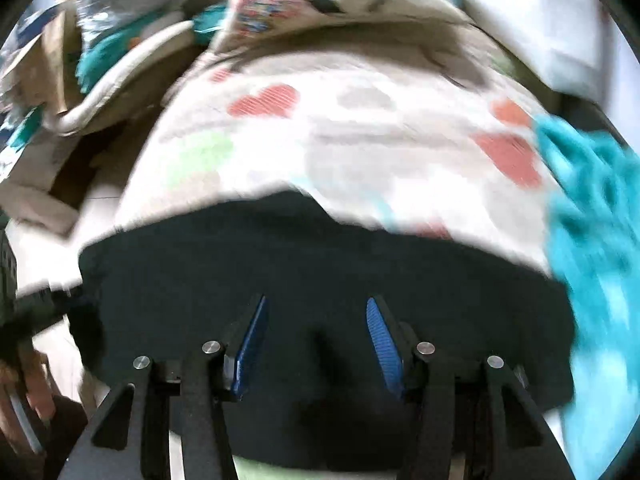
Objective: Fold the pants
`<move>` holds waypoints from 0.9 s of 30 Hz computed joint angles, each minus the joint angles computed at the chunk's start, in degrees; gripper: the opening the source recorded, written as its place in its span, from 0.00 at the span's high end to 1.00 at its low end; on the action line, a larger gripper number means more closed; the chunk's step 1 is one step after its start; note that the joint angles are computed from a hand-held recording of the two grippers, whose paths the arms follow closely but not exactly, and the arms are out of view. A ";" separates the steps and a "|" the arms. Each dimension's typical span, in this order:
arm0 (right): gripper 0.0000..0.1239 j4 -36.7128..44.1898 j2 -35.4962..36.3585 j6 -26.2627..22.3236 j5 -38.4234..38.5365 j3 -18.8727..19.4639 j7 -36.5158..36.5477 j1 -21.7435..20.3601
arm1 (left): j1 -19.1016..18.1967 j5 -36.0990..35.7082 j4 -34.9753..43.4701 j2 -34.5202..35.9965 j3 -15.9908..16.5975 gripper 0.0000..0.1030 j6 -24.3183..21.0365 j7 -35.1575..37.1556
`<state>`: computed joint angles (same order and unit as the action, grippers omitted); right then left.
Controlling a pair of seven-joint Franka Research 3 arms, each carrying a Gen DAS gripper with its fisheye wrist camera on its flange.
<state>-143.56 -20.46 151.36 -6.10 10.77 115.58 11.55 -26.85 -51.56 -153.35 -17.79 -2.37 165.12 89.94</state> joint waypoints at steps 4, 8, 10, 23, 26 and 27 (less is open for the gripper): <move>0.52 8.23 11.45 0.64 -1.59 -1.62 -3.68 -0.16 | -0.12 1.65 -0.69 -0.36 -0.23 0.70 0.88 -0.35; 0.63 13.30 17.79 -0.67 7.81 -5.15 -13.36 2.51 | -0.62 1.93 -0.85 -0.27 0.16 0.70 1.33 -0.18; 0.80 14.07 18.27 -0.77 10.91 -6.00 -16.36 3.02 | -0.42 3.04 -0.82 -0.13 -0.24 0.70 1.59 -1.21; 0.99 21.50 23.88 -4.11 -13.54 -8.94 6.44 4.69 | -0.88 12.38 -5.37 -3.89 1.80 0.77 4.10 -8.26; 0.99 20.58 21.95 -4.12 -15.11 -8.14 8.21 5.24 | -3.58 6.78 -7.45 -5.73 8.28 0.76 3.15 -8.53; 0.99 20.31 21.31 -4.08 -15.96 -7.62 8.88 5.54 | -2.25 7.22 -7.82 -5.82 8.30 0.70 2.20 -9.91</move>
<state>-123.25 0.85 147.28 -22.06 3.16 124.46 17.09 -29.10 -44.34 -161.17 -23.61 5.93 167.32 80.02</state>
